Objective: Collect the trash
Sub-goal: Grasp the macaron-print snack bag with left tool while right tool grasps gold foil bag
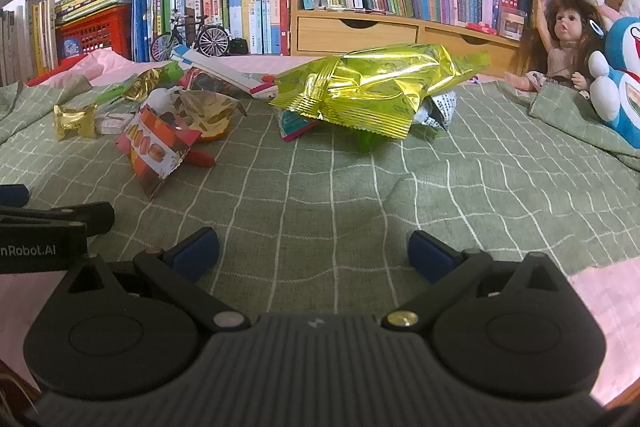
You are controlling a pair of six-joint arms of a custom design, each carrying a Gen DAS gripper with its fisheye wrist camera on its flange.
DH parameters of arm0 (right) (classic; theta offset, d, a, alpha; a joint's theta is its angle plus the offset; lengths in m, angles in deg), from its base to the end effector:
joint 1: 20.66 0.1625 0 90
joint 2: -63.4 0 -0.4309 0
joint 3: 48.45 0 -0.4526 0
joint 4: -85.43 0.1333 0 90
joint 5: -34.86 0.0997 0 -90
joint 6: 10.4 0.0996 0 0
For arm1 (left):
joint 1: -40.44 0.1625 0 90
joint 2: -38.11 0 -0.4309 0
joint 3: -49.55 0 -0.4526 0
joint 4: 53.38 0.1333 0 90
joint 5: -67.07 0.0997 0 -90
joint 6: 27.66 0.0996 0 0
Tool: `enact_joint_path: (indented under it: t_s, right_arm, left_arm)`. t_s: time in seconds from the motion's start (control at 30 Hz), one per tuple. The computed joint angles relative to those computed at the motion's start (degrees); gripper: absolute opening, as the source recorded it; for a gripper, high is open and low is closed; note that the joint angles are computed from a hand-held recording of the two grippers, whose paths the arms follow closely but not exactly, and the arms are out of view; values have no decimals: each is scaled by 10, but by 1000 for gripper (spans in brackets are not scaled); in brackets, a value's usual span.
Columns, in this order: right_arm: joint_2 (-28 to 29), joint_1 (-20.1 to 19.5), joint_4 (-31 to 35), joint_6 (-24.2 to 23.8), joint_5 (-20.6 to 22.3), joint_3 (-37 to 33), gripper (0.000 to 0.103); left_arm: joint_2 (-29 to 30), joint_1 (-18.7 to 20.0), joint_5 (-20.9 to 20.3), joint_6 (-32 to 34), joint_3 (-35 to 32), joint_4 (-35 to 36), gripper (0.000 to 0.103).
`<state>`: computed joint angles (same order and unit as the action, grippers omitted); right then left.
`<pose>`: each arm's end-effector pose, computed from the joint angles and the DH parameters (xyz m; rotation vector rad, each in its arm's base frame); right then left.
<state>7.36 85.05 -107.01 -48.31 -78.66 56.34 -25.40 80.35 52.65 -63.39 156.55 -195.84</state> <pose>0.2719 -0.6213 0.2059 0.8431 -2.2201 1.0783 -0.3304 -0.5759 0.2277 0.1285 1.9876 -1.1638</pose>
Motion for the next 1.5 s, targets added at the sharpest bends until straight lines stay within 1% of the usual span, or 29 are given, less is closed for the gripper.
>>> enact_joint_path:
  t_s: [0.07, 0.17, 0.2, 0.3, 0.37, 0.47, 0.57, 0.63, 0.7, 0.73, 0.87, 0.9, 1.0, 1.03, 1.07, 1.1, 1.13, 1.17, 1.2, 1.23, 1.3, 1.37, 1.5]
  right_arm:
    - [-2, 2, 20, 4, -7, -5, 103]
    - [-13, 7, 100, 24, -18, -25, 103]
    - [-16, 6, 119, 27, -14, -31, 103]
    - [-30, -1, 137, 45, 12, -29, 103]
    - [-41, -6, 125, 56, 34, -26, 102]
    - [-48, -12, 99, 68, 57, -33, 99]
    - [-52, -19, 126, 109, 85, -61, 92]
    - [-49, -21, 148, 139, 91, -85, 85]
    - [-39, -19, 160, 146, 87, -111, 81]
    - [-32, -18, 167, 148, 84, -124, 81]
    - [-4, -15, 214, 173, 60, -174, 77]
    - [4, -16, 225, 178, 54, -186, 74]
    - [21, -17, 252, 195, 45, -211, 59]
    - [21, -19, 259, 199, 52, -213, 53]
    - [20, -21, 263, 202, 60, -212, 49]
    - [17, -22, 266, 202, 68, -210, 43]
    - [14, -22, 266, 198, 72, -207, 36]
    - [11, -21, 261, 191, 72, -201, 36]
    - [7, -20, 251, 180, 74, -194, 35]
    - [2, -20, 239, 165, 78, -185, 34]
    - [-6, -20, 222, 143, 83, -170, 34]
    - [-18, -21, 210, 129, 89, -153, 34]
    - [-46, -26, 193, 116, 115, -116, 33]
  left_arm:
    - [-1, -2, -3, 8, 0, -12, 103]
    - [2, -5, -13, 67, 4, -90, 101]
    - [3, -6, -17, 90, 4, -119, 101]
    - [6, -10, -30, 155, 2, -203, 99]
    - [5, -11, -43, 178, -2, -237, 98]
    - [2, -7, -70, 181, -16, -240, 96]
    - [6, 1, -98, 169, -33, -235, 96]
    - [18, 7, -111, 178, -48, -249, 96]
    - [34, 14, -119, 192, -67, -253, 96]
    - [40, 17, -122, 195, -75, -248, 96]
    - [67, 31, -129, 203, -107, -207, 97]
    - [75, 34, -127, 211, -112, -203, 97]
    - [94, 38, -113, 226, -125, -192, 95]
    - [97, 39, -112, 227, -127, -191, 91]
    - [98, 40, -112, 220, -127, -185, 86]
    - [95, 41, -115, 208, -125, -175, 70]
    - [92, 41, -117, 192, -124, -165, 56]
    - [90, 41, -117, 177, -122, -160, 55]
    - [88, 40, -115, 176, -117, -173, 50]
    - [87, 38, -113, 179, -113, -182, 47]
    - [83, 33, -108, 191, -107, -198, 44]
    - [79, 27, -103, 204, -100, -216, 43]
    - [71, 11, -93, 229, -85, -251, 43]
